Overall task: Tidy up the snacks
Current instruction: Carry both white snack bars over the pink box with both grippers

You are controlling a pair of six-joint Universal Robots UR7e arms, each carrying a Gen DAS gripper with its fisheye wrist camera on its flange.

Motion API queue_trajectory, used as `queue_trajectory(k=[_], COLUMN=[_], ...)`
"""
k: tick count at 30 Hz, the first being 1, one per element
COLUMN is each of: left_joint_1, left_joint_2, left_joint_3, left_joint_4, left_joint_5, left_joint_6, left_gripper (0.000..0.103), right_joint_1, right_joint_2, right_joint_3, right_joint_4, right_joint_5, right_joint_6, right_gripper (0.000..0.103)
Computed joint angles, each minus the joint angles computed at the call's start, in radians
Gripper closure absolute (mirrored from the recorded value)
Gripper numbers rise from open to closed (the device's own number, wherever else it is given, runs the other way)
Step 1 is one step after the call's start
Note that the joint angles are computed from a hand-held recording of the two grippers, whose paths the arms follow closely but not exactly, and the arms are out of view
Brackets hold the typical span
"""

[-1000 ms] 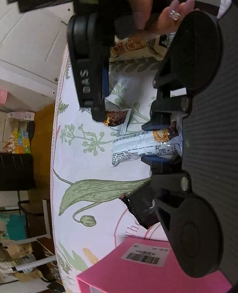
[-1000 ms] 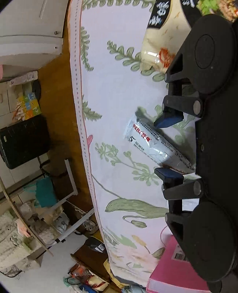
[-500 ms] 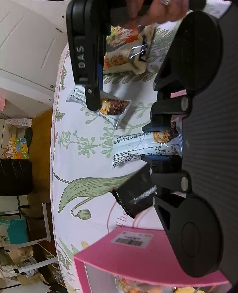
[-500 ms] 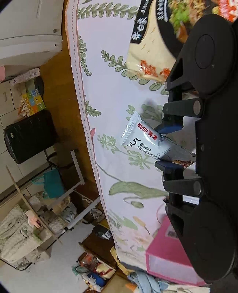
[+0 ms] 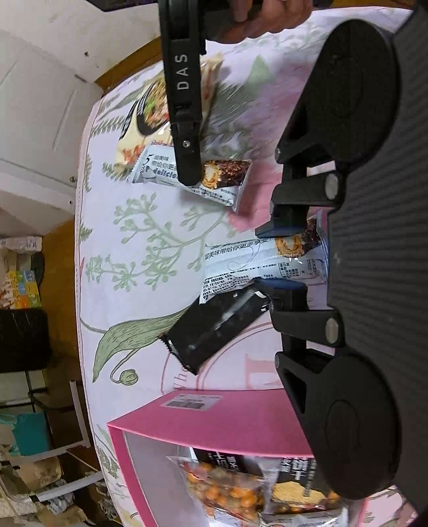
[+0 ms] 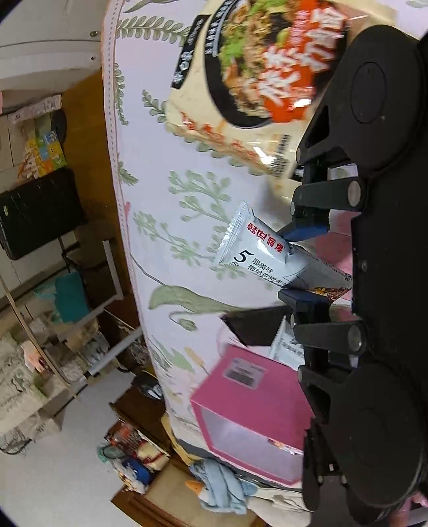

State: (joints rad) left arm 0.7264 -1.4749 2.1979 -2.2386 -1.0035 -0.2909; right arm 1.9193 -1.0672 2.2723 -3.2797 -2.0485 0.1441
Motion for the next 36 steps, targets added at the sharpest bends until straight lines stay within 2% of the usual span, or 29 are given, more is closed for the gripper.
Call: queue_trajectory(k=[6,12,15,22,25,28,32,36], left_joint_1=[-0.06,-0.078,-0.087,-0.118,-0.128,-0.126,-0.091,-0.039], left_joint_2=[-0.101,-0.19,-0.236,-0.359,-0.404,-0.44,-0.457,-0.463], left_joint_3=[0.039,0.045,0.037,-0.006,-0.028,-0.049,-0.082,-0.106], left_joint_4=[0.099,0.213,0.281,0.408,0.447,0.482,0.499,0.458], left_joint_5=[-0.005,-0.075,-0.108,-0.113,-0.084,-0.039,0.031,0.105], left_joint_6=[-0.033,-0.092,-0.122,-0.137,-0.143,-0.15,-0.148,-0.092], left_gripper=[0.079,0.079,0.079,0.079,0.079,0.079,0.079,0.079], right_joint_1=[0.06,0.127,0.161,0.247,0.28,0.298,0.305,0.304], right_joint_2=[-0.055,-0.084,-0.107,-0.136,-0.113,-0.074,0.005,0.089], right_joint_3=[0.038,0.052,0.046,-0.009,-0.05,-0.085,-0.141,-0.226], right_joint_4=[0.097,0.2,0.29,0.442,0.468,0.446,0.39,0.369], right_joint_5=[-0.015,-0.015,-0.002,0.031,0.04,0.077,0.132,0.149], right_joint_6=[0.074,0.151,0.187,0.201,0.178,0.154,0.102,0.05], right_gripper=[0.067,0.067,0.067,0.067,0.067,0.067,0.067,0.067])
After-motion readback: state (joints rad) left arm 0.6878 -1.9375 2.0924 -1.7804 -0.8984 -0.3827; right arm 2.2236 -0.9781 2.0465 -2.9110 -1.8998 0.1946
